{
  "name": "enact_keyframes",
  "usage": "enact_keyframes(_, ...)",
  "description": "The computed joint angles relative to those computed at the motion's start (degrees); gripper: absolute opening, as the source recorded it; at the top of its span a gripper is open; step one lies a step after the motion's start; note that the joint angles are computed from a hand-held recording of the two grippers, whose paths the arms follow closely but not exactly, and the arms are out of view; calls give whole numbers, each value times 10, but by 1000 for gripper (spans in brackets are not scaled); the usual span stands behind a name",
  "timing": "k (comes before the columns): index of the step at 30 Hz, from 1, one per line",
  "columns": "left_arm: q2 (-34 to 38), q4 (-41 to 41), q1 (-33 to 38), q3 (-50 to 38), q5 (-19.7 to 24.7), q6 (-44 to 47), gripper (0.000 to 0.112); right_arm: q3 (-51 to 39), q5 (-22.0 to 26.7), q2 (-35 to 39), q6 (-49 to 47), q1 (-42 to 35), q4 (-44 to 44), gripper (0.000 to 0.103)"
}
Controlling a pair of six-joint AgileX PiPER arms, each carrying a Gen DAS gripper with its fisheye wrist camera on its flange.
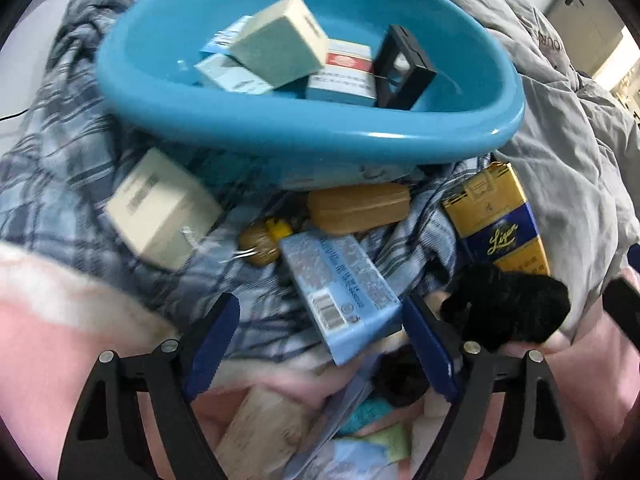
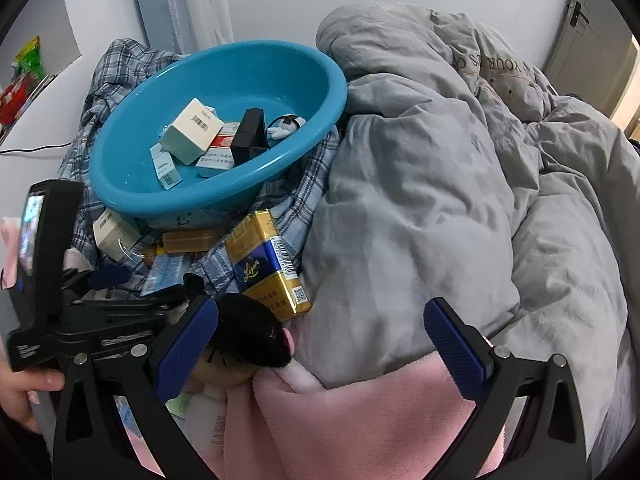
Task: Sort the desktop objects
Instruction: 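Close the left tool on the blue-white soap box beside the basin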
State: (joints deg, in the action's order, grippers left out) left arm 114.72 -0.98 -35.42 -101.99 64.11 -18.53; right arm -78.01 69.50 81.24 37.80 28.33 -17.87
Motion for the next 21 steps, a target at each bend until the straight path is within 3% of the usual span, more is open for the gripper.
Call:
enact_keyframes(6, -13, -6, 14, 28, -11, -14, 86, -7, -2, 3, -2, 6, -1, 102)
enact_keyframes(10, 6, 47, -5, 3, -13, -38, 86, -8, -1, 4, 1, 9, -3, 102)
enact_keyframes(14, 38, 59, -12, -37, -6, -34, 67, -7, -3, 5, -2, 9, 4, 102)
enact_keyframes(19, 57, 15, -6, -40, 16, 9, 64, -6, -7, 6, -11, 10, 11, 102)
enact_keyframes(21, 49, 12, -4, -26, 3, 4, 63, -5, -11, 7, -13, 7, 15, 102)
